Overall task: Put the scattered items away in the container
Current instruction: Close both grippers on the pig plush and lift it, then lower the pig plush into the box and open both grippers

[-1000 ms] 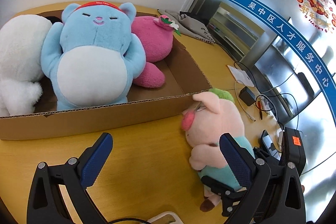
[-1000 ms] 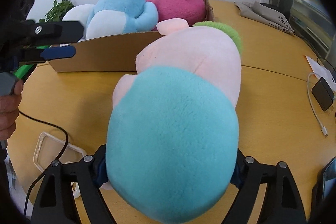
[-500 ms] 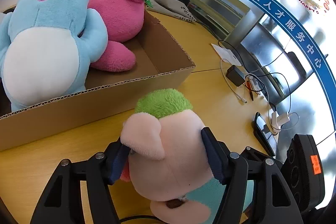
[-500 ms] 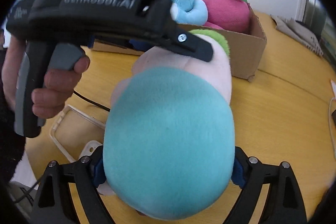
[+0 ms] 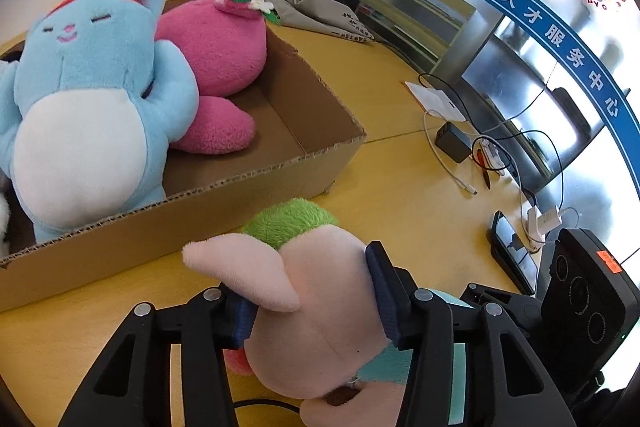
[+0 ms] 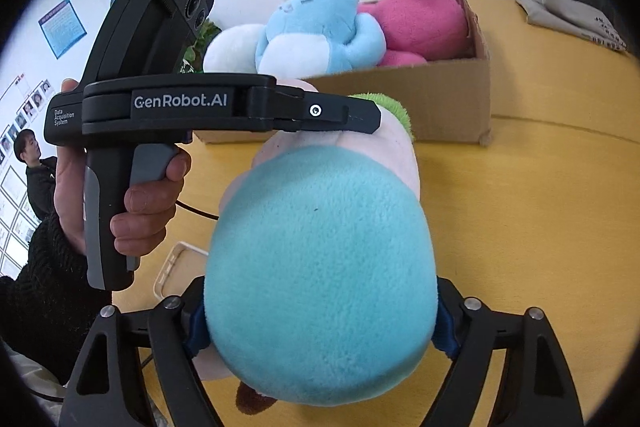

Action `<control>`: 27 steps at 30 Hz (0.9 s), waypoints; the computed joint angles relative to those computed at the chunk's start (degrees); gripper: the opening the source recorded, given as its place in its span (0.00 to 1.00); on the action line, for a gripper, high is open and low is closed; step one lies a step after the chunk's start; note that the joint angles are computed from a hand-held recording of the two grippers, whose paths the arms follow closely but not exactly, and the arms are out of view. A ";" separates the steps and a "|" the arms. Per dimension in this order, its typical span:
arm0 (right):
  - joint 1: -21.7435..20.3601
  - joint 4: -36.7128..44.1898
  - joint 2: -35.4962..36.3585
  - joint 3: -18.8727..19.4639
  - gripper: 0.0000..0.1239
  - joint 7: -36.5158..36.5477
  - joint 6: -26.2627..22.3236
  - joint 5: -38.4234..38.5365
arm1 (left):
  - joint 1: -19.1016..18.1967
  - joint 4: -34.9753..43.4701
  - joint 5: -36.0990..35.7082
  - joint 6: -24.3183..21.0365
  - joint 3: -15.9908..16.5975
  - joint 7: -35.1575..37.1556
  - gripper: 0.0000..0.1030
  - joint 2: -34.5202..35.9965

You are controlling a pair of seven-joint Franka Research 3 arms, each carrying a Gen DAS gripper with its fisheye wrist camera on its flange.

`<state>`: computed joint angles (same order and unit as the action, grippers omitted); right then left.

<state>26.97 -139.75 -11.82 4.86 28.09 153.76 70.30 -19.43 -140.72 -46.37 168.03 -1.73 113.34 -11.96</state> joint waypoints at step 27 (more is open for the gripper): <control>-10.21 27.33 18.13 4.96 0.73 -4.17 5.99 8.60 | 21.43 33.99 32.64 -3.81 -12.51 -12.50 0.48 24.96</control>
